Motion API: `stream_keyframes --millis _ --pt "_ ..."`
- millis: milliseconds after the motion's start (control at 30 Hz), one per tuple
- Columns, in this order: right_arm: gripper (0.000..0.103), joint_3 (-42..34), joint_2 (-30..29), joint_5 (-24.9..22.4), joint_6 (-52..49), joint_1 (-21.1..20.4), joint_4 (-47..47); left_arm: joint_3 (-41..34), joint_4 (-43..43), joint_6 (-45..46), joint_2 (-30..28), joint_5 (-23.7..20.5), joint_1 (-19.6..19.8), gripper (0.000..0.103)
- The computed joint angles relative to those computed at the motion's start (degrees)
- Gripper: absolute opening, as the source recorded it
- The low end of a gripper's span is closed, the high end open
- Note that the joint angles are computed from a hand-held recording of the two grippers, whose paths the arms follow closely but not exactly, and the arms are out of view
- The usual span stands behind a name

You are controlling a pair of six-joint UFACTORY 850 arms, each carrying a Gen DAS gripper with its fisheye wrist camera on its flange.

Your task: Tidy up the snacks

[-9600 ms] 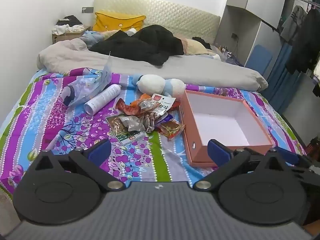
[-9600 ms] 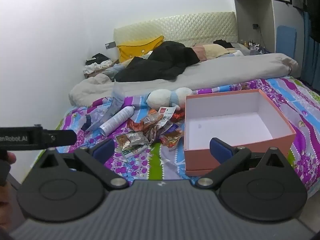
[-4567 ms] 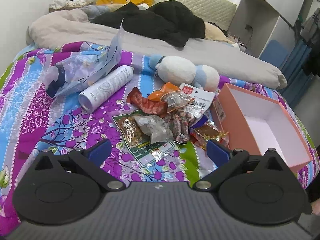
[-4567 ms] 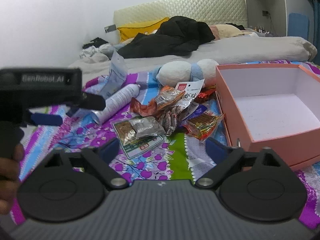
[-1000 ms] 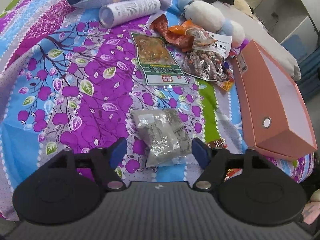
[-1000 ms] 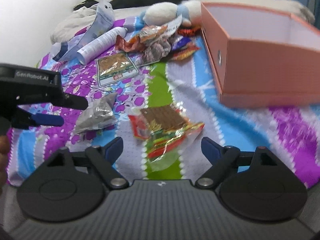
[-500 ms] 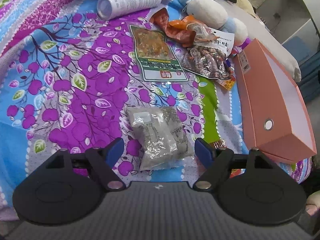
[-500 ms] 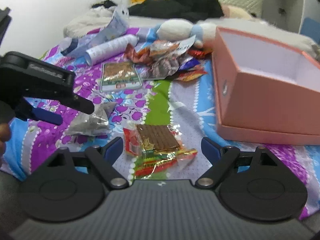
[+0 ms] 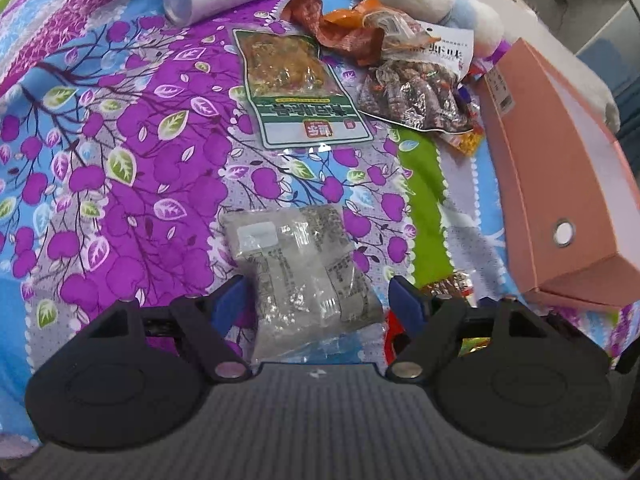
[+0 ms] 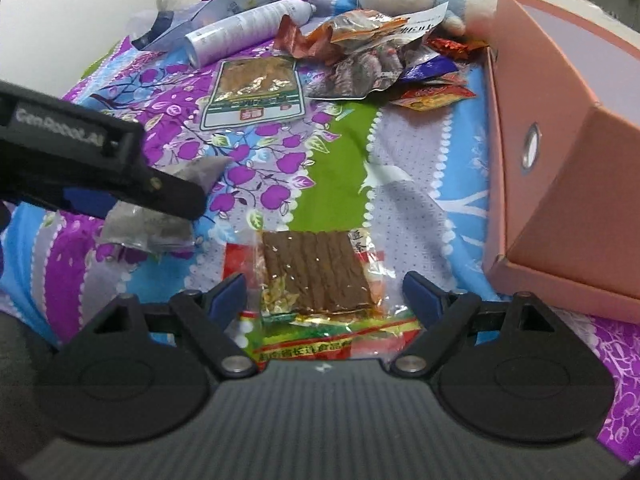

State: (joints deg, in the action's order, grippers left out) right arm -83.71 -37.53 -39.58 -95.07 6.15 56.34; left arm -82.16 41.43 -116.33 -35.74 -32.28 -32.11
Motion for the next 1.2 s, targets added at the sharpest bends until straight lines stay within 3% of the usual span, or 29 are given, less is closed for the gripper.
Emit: stream_keyframes --millis 133,300,400,900,1200 --pt "0.086 0.8 0.6 1.1 -0.1 0.3 0.0 -1.7 -1.4 2.6 -1.4 -2.3 0.1 0.071" --pt "0.065 0.8 1.3 1.0 2.0 0.2 -0.9 -2.0 -0.8 3.2 -1.4 -3.6 -0.3 0.065" --pt "0.058 1.5 2.0 1.6 3.0 0.1 -0.4 -1.3 0.0 1.7 -0.6 -3.4 -0.6 0.063" --pt "0.057 3.8 6.4 1.4 2.4 -1.4 5.4 1.2 8.3 -7.4 3.9 -4.6 -2.9 0.059" --pt "0.057 4.5 10.0 0.3 1.0 -2.9 9.6 -0.5 12.9 -8.2 6.1 -8.0 -4.7 0.059"
